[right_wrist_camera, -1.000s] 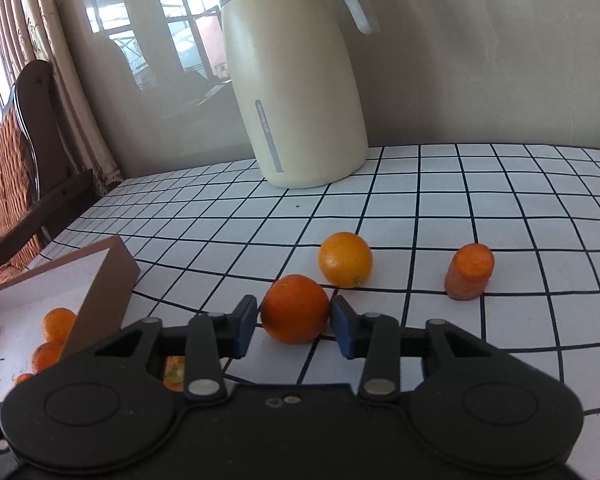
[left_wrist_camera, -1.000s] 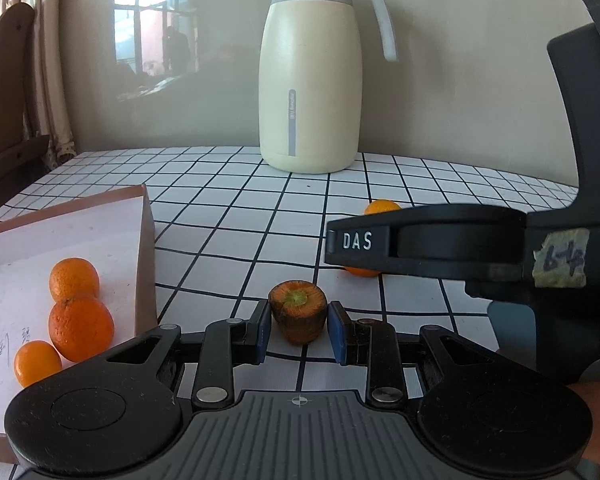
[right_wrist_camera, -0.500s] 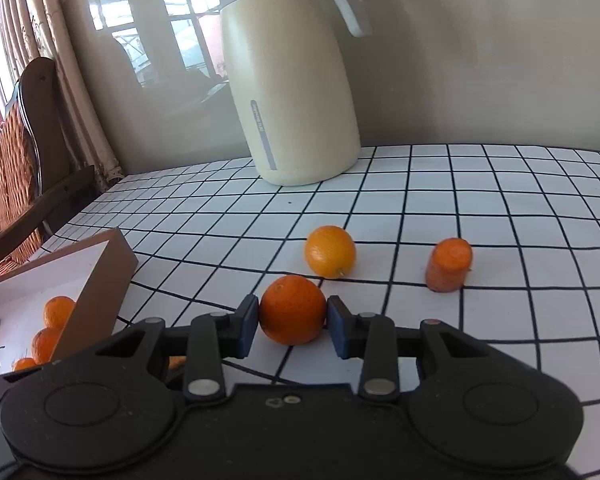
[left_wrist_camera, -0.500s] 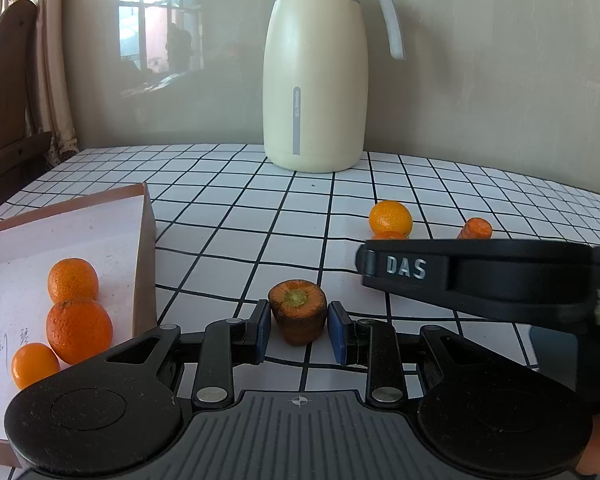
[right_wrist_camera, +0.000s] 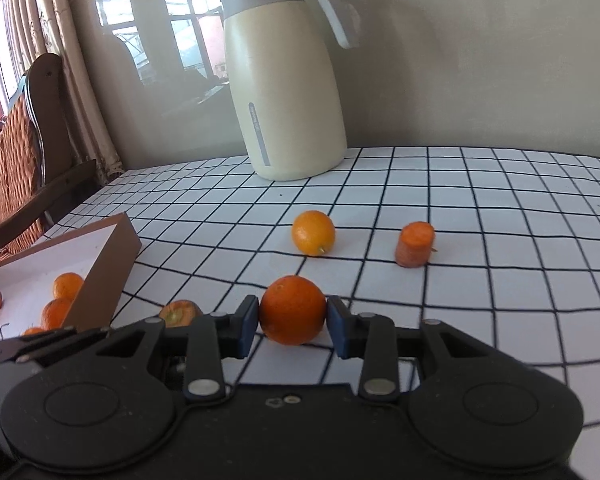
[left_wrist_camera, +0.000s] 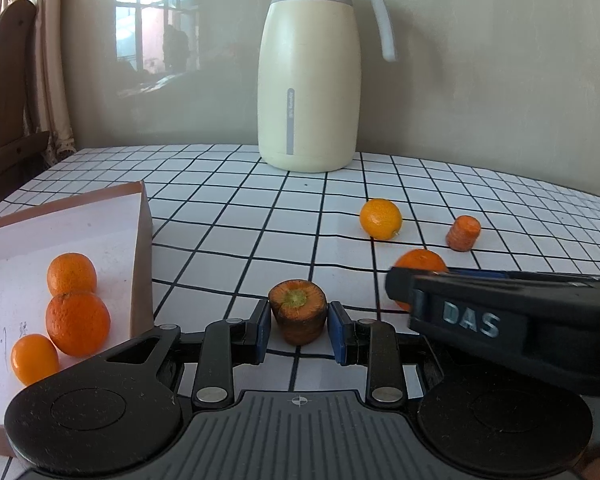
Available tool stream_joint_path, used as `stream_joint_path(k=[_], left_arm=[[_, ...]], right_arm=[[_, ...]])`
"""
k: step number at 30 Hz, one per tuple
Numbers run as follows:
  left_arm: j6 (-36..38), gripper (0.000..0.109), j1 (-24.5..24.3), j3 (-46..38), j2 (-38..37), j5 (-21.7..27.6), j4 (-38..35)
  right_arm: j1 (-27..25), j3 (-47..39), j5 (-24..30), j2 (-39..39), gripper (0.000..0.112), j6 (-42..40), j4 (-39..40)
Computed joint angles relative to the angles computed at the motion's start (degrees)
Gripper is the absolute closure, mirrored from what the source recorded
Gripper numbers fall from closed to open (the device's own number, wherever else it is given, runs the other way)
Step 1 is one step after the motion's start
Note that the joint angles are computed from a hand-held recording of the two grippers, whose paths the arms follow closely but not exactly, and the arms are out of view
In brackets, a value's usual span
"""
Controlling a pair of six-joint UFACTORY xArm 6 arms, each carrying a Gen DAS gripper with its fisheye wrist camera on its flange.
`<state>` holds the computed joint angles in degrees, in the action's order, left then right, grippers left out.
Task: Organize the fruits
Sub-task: 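Lift the carrot piece and orange and carry them toward the tray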
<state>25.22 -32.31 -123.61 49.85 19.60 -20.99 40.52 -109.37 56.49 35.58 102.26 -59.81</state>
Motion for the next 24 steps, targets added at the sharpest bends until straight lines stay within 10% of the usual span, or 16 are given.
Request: stream_joint_path(k=[10,24], left_arm=[[10.89,0.077,-1.25,10.38,-6.51,-3.01,-8.78],[5.02,0.077,-1.49,8.42,-4.96,-2.71,-3.09]], right_arm=[[5.05,9.17,7.48,-7.54,0.084,2.96,-2.4],[5.34,14.72,7.7,-11.04,0.084,5.01,-0.91]])
